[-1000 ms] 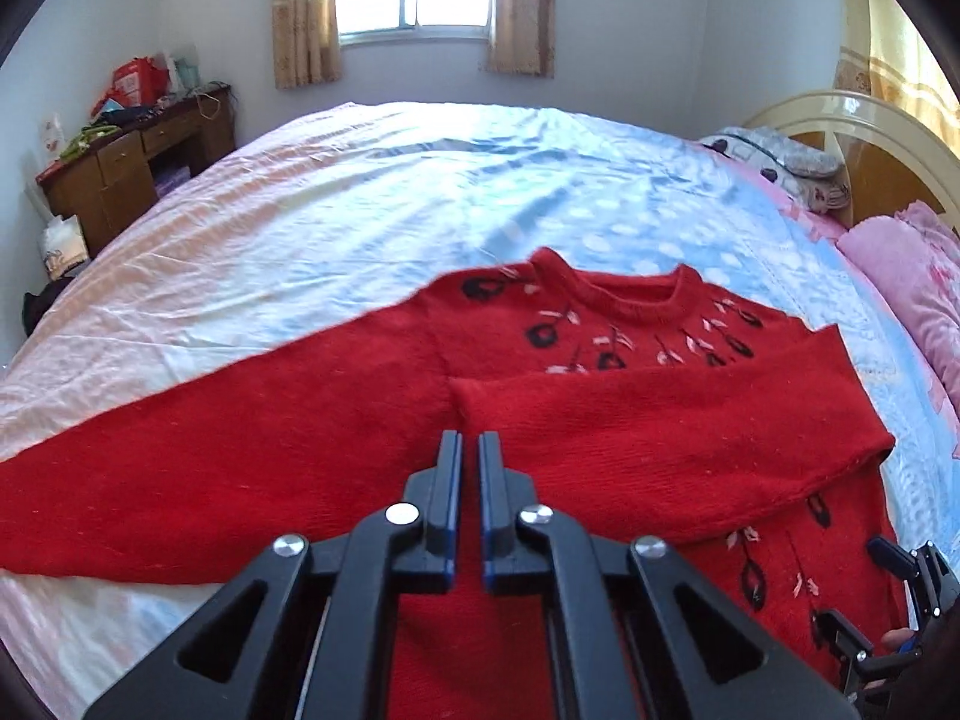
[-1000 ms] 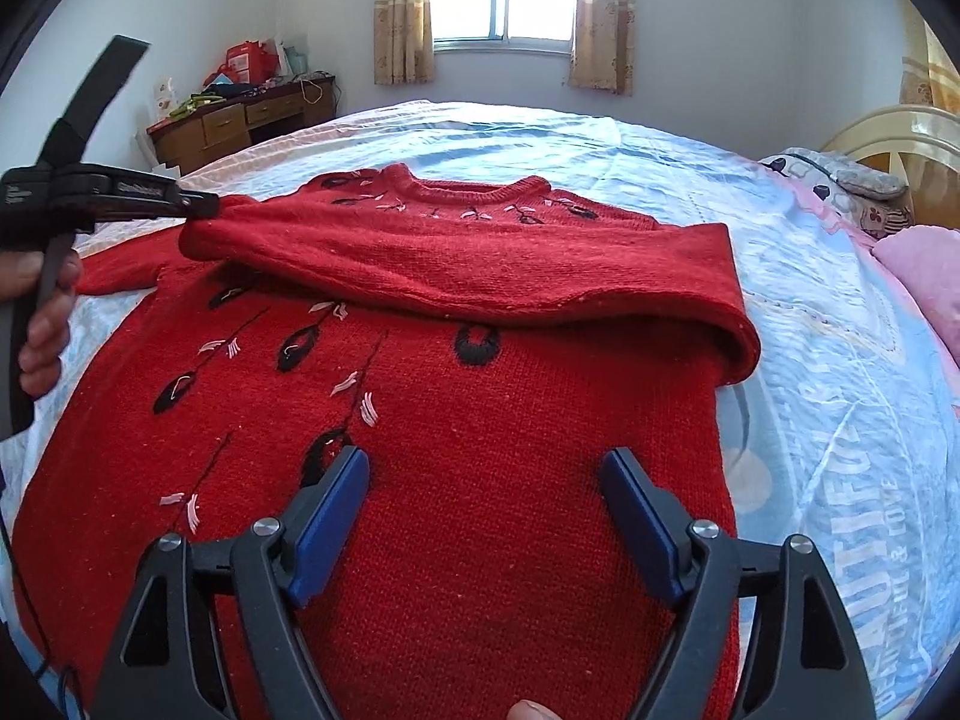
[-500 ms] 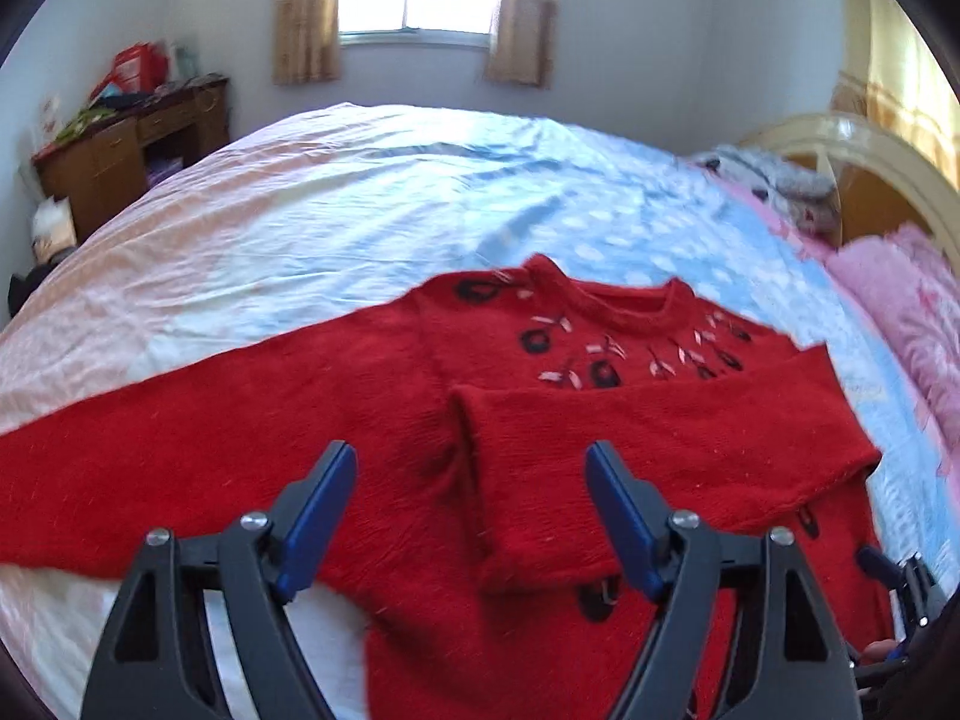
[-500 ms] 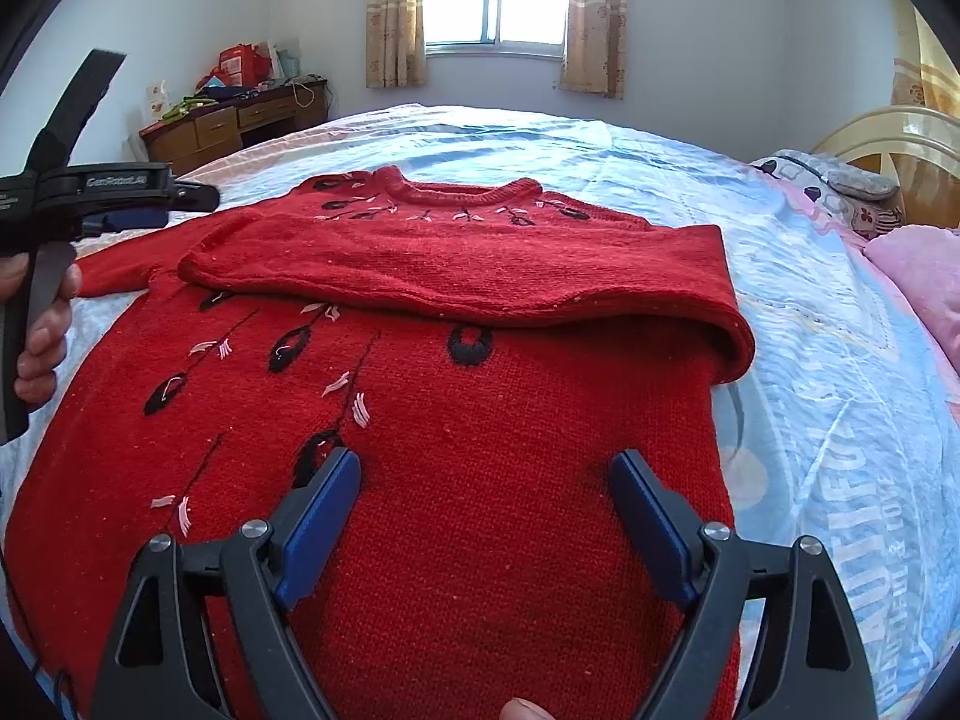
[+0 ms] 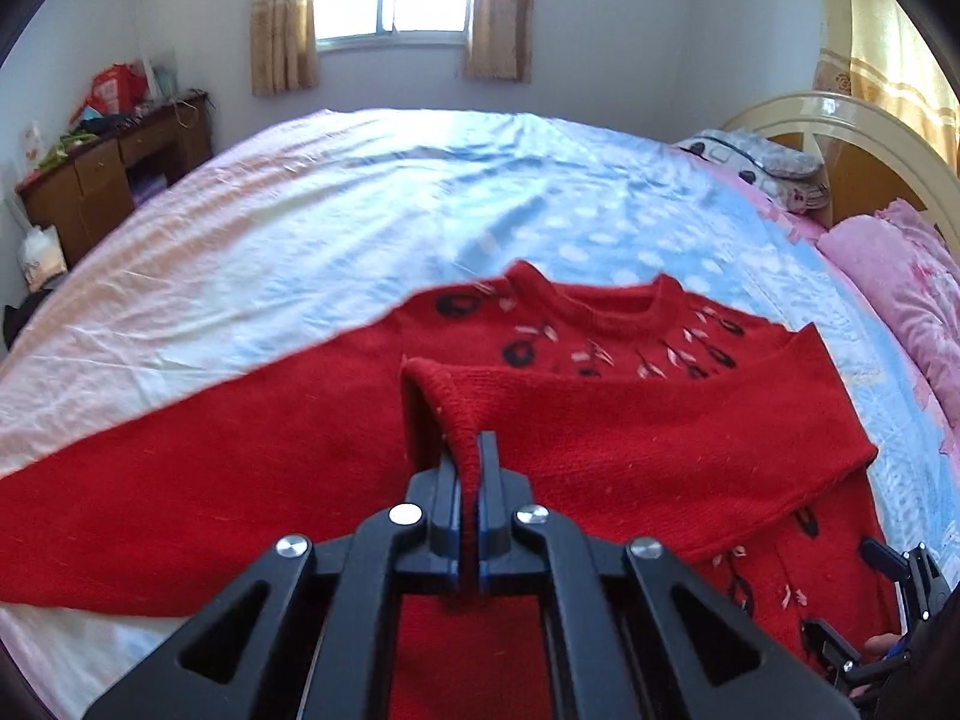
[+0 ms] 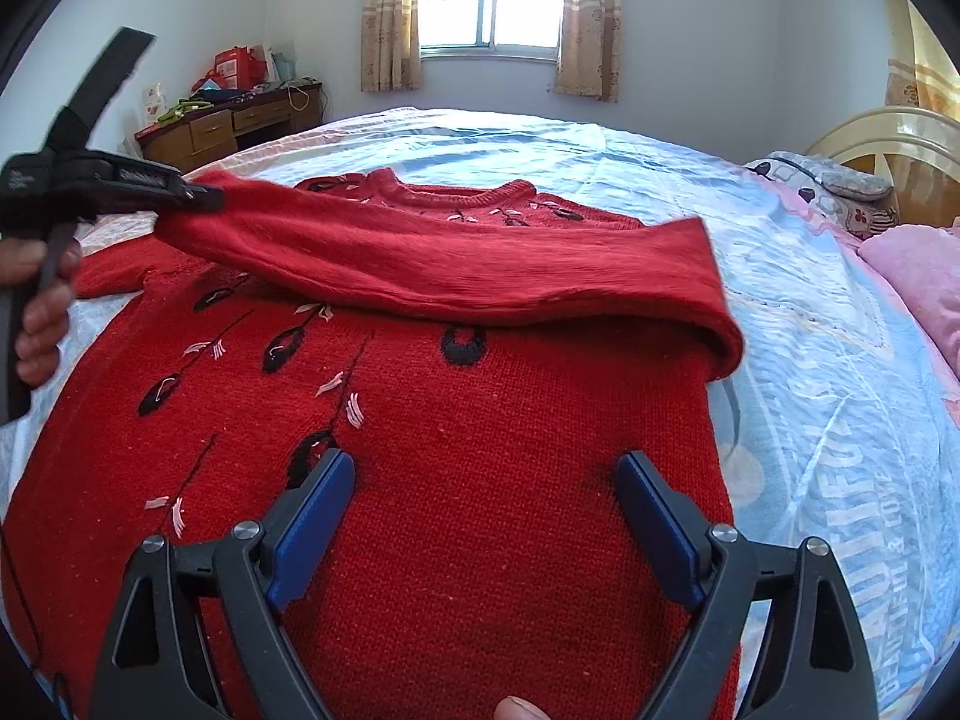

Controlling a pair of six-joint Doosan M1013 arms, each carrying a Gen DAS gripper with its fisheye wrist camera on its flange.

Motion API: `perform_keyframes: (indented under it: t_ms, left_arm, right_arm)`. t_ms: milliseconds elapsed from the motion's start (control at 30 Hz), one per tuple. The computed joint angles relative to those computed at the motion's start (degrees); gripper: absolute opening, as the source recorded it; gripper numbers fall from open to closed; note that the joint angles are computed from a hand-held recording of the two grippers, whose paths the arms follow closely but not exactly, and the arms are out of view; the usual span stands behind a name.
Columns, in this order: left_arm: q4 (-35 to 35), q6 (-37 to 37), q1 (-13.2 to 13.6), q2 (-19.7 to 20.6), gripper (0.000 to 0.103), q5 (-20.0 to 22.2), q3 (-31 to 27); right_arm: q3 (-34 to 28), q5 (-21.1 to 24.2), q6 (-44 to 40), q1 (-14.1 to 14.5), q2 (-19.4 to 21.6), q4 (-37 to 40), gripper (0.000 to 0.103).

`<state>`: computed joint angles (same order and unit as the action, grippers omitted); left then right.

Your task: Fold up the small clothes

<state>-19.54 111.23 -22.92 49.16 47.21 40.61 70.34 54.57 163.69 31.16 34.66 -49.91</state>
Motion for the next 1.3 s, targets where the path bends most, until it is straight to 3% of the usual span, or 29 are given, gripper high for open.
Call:
perform_keyframes:
  t_ms: [367,500,600,667,733,833,1033,1067,1100,1167,1300]
  left_arm:
    - [3.7,-4.9,1.2,1.3,0.004,1.2,0.6]
    - [4.6,-5.5,0.9,0.5,0.008,-1.3,2.9]
    - [4.7,-5.8,1.0,-0.1,0.012,-2.4,4.0]
    - [3.7,-5.4,1.3,-0.3,0.012,-2.8,4.7]
    - [2.7,-4.9,1.5,-0.5,0.012,-3.3,5.2]
    - [3.1,-5.5,1.5,-0.5,0.012,-3.6,5.3]
    - [-0.4,-2.9,2.0,-1.1,0.015,-4.8,6.7]
    - [-0.8,-2.8,2.1,-1.4,0.022,-4.8,7.1]
    - [-0.7,-2.9,2.2,-1.8,0.037,-5.1,7.7]
    - [-0.5,-2.8,2.4,-2.6,0.060,-6.0,9.1]
    - [2.2,-3.1,3.0,-5.0,0.075,-10.2,12.7]
  right_arm:
    - [0.0,0.5,1.0,0.1,0.1,-0.7,0.092]
    - [0.1,0.2,0.9,0.0,0.0,-0.4,0.093]
    - [-0.9,0.5,-3.1,-0.6,-0.3,4.7,0.093]
    - [-0.6,-2.4,-3.5,-1.1,-1.6,7.6,0.093]
    - [-0.4,-3.3,-0.6,-0.8,-2.4,3.5,0.093]
    - [-3.3,0.6,-1.2,-0.8,-1.6,-0.3,0.093]
    - [-8.9,4.9,-9.5,-5.1,2.0,10.9,0.093]
    - [-9.7,6.4,-11.7,-5.9,2.9,14.7,0.093]
    - [-9.8,7.5,-12.7,-6.2,3.2,16.4,0.093]
    - [-9.8,8.2,-11.7,-5.3,3.3,13.5,0.093]
    - [-11.0,4.4,-11.2,-4.8,2.9,14.8,0.093]
